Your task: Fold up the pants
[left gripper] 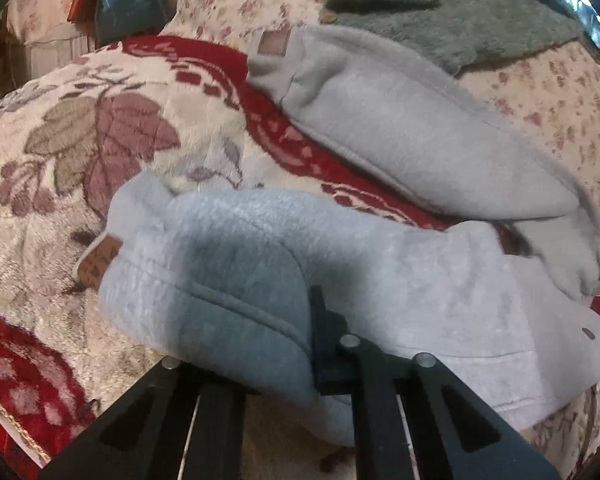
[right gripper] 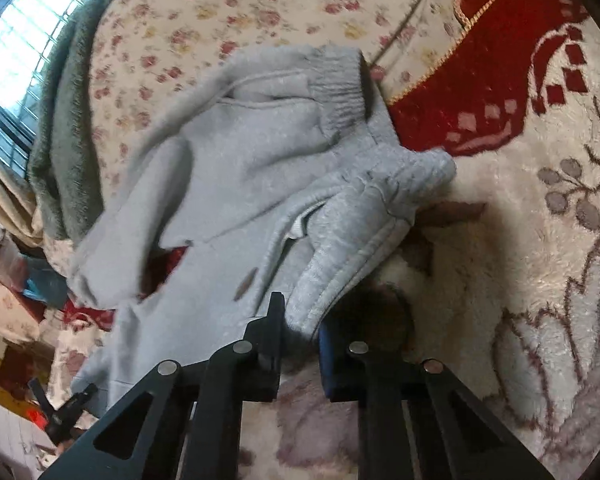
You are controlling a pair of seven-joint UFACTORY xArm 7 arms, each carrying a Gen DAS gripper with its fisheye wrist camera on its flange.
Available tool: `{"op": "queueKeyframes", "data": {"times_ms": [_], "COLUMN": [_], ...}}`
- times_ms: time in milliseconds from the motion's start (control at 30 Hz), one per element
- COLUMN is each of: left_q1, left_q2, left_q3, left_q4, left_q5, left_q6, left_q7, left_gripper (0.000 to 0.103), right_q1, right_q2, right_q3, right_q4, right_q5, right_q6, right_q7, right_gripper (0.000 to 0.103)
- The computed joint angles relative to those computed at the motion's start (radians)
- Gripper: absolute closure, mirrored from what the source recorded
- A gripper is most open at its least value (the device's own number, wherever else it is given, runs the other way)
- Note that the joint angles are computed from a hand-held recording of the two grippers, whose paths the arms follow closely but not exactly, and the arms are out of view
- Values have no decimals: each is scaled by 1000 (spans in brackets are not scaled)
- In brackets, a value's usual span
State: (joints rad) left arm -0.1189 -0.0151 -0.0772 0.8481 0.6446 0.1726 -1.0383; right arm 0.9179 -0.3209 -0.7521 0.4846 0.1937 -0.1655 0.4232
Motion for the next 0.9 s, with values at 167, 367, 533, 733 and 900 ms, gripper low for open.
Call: {"op": "queueKeyframes", "data": {"times_ms": [167, 367, 533, 733, 900], "left_q1": [8, 0, -7, 18, 91], "left_q2": [-82, -177, -240, -297, -280], "left_q3": [-8, -18, -22, -52, -125], "left_q4": [-62, -133, -193, -255, -261], "left_q5": [-89, -267, -385, -447, -396], "left_q6": [-4, 6, 11, 19, 47], "left_q7": [91, 278, 417, 488, 424], "left_gripper": [93, 93, 93, 93, 85], "right_q1": [-175, -389, -529, -591, -656], "right_q2": [-72, -236, -437, -600, -533], "right_q3": [194, 406, 554, 642, 706], "right_q4": [-42, -142, -239, -304, -286], "right_q5": [0, 24, 44, 68, 56], "right_q6": [21, 86, 212, 336, 450], "right_q7": [-8, -5, 3, 25, 67], "right_gripper": [89, 89, 89, 89, 84]}}
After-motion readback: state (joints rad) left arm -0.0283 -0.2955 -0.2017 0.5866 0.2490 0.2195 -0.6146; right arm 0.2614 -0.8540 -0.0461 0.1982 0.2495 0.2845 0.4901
